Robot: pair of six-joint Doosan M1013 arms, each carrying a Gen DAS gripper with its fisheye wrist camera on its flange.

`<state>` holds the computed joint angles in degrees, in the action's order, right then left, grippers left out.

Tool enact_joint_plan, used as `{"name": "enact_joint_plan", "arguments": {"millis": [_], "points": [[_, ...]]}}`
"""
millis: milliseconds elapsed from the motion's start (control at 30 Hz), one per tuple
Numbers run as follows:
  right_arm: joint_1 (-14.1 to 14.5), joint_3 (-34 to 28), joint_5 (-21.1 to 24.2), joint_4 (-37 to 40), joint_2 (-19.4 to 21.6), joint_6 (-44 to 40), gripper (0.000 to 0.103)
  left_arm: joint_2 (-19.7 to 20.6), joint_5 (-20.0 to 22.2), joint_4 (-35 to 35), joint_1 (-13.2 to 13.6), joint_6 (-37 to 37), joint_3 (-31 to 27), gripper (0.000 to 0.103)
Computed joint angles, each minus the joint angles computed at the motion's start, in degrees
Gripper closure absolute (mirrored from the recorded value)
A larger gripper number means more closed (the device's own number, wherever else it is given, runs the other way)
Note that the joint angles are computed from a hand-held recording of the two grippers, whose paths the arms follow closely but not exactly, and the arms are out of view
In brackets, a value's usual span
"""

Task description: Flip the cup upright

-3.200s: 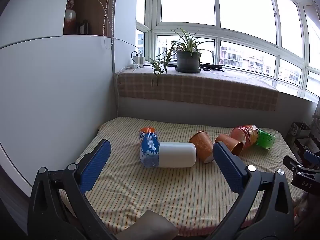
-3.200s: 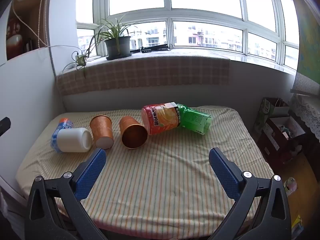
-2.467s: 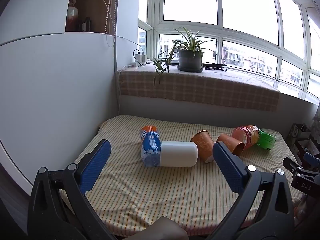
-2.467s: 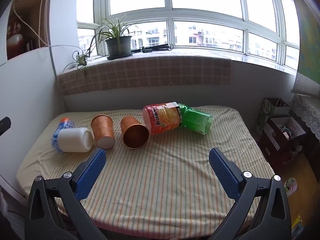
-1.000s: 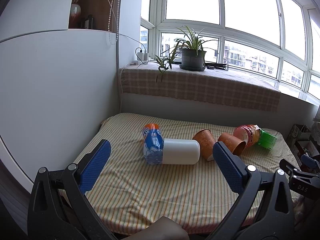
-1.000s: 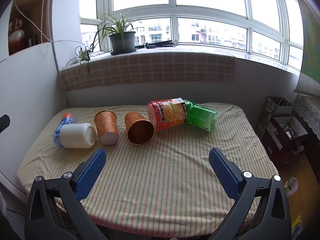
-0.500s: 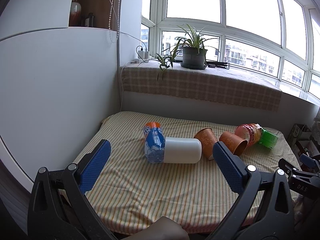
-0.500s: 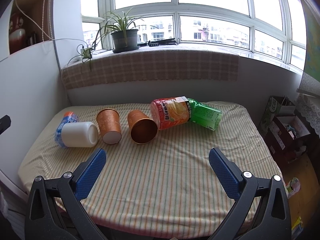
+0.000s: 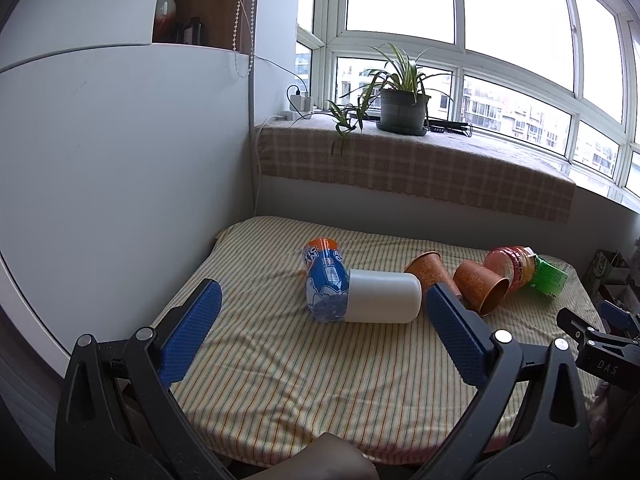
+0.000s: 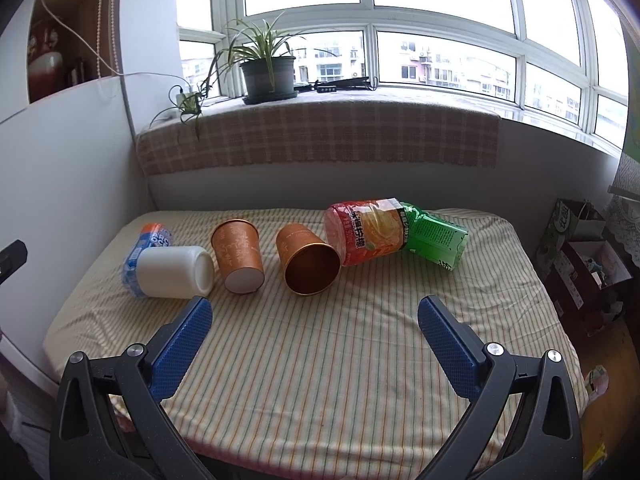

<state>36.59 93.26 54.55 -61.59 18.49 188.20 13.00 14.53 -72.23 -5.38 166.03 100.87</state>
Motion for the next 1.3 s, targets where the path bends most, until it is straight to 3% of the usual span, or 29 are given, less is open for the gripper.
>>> {"name": "enact_joint_plan", "arguments": {"millis": [267,467,633,1000,1133,1300], "points": [[-2.03,-1.93,-8.37,1.6,0.96,-4.55,0.001,0.54,-1.45,11.25,1.16,-12.73,-0.59,0.0],[-5.21,-5.77,-18.06,10.69,2.77,-16.33,0.001,1.17,-1.61,19.89,2.72,-23.01,-0.94,0.0],[-7.33,-10.48,-21.96,22.57,5.74,-30.31,0.001,1.79,-1.11,25.93,3.81,-29.01,-1.19,0.0],[-11.23,-23.0,-19.12,53.1,13.99,-59.34,0.001,2.68,-0.34,37.86,5.15,-42.1,-1.16,0.0],[-12.63,-29.22,-14.27,62.53,18.0,-66.38,0.007,3.0,0.27,40.39,5.5,-45.28,-1.41,0.0],[-13.64,-37.93,-6.54,68.69,23.62,-70.63,0.012,3.3,0.61,41.42,5.94,-46.85,-1.58,0.0]]}}
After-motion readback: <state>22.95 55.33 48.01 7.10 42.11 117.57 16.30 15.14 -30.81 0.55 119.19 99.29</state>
